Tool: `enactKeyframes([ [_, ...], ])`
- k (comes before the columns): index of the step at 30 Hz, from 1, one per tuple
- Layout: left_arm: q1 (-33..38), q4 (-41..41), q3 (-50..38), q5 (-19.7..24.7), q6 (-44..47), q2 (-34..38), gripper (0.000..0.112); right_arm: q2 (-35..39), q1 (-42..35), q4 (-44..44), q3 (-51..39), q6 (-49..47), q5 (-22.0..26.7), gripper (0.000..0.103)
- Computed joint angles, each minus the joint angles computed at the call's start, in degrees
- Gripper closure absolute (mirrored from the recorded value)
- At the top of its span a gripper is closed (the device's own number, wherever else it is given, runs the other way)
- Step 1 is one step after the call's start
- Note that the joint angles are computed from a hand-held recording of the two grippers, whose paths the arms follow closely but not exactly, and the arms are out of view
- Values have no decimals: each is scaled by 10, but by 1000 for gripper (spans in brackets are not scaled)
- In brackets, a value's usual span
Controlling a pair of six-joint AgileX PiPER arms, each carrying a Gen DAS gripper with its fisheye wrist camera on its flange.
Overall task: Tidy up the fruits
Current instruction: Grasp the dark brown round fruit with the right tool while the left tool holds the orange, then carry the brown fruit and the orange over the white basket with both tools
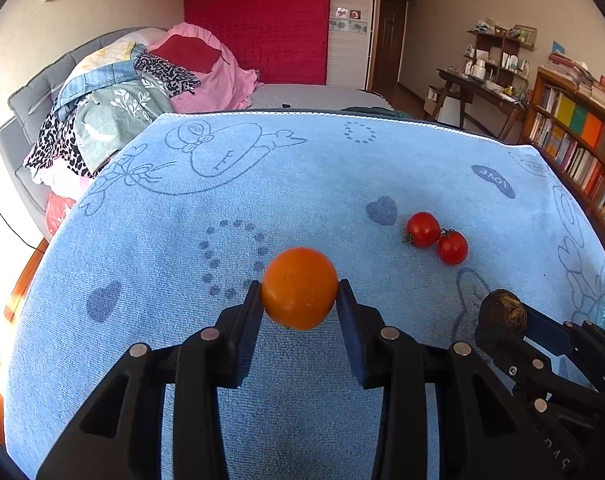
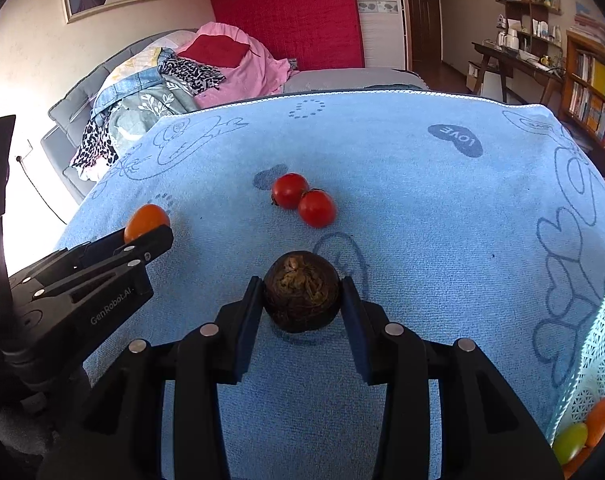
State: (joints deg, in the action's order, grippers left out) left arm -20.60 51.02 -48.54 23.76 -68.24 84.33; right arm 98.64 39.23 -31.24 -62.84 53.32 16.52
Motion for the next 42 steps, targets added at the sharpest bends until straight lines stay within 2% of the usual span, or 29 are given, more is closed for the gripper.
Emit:
enactKeyframes([
  [14,-46,26,2,18,-30,-13,74,-77,11,-71,55,97,11,62],
  [42,-161,90,11,57,-93,-26,74,-252,17,-127,171,173,67,62],
])
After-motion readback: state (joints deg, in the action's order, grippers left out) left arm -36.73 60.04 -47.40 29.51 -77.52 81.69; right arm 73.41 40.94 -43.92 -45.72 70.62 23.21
